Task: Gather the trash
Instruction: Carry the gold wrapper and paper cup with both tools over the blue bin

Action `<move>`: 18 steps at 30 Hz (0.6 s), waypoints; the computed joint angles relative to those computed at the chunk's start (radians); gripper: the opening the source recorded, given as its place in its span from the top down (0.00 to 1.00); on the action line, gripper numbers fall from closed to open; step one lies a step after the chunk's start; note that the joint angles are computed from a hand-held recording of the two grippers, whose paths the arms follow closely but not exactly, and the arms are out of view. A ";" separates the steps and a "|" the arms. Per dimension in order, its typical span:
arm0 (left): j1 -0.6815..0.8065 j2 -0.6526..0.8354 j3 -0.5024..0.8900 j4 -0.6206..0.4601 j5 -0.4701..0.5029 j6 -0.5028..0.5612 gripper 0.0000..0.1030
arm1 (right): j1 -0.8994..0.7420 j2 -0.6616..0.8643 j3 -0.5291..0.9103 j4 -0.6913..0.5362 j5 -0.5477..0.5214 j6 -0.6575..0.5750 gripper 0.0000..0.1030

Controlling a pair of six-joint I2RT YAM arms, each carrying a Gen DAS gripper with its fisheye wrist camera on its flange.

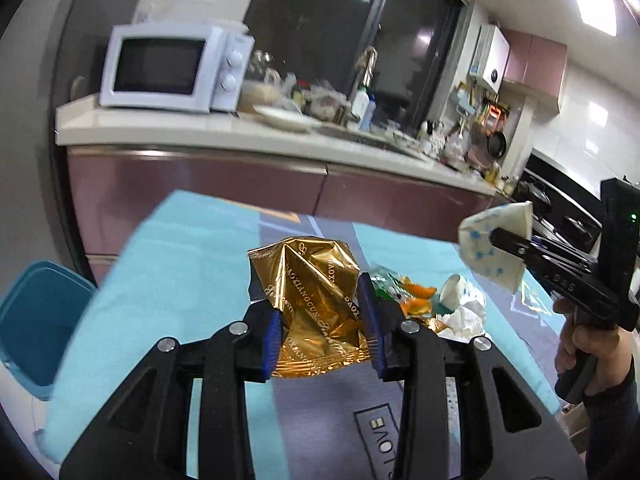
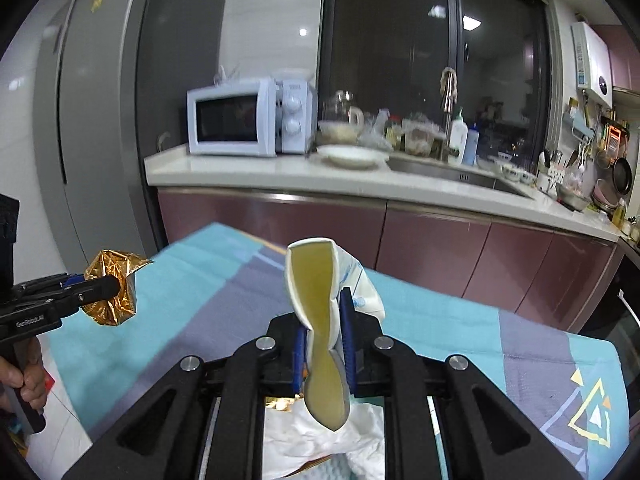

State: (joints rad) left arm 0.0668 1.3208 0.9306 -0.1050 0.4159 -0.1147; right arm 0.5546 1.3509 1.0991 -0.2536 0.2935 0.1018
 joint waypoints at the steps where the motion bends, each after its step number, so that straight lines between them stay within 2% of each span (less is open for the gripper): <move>1: 0.021 -0.031 -0.012 -0.012 0.010 0.004 0.66 | 0.014 -0.018 -0.004 -0.001 0.008 0.003 0.87; 5: 0.129 -0.150 -0.050 -0.068 0.071 0.029 0.66 | 0.097 -0.081 -0.019 -0.002 0.043 0.013 0.87; 10: 0.334 -0.303 -0.083 -0.154 0.184 0.095 0.66 | 0.206 -0.101 -0.007 0.017 0.051 0.032 0.87; 14: 0.546 -0.373 -0.084 -0.241 0.299 0.173 0.66 | 0.282 -0.058 0.028 0.050 0.016 0.037 0.87; 18: 0.783 -0.371 -0.062 -0.315 0.433 0.262 0.66 | 0.326 0.046 0.101 0.091 -0.055 0.040 0.87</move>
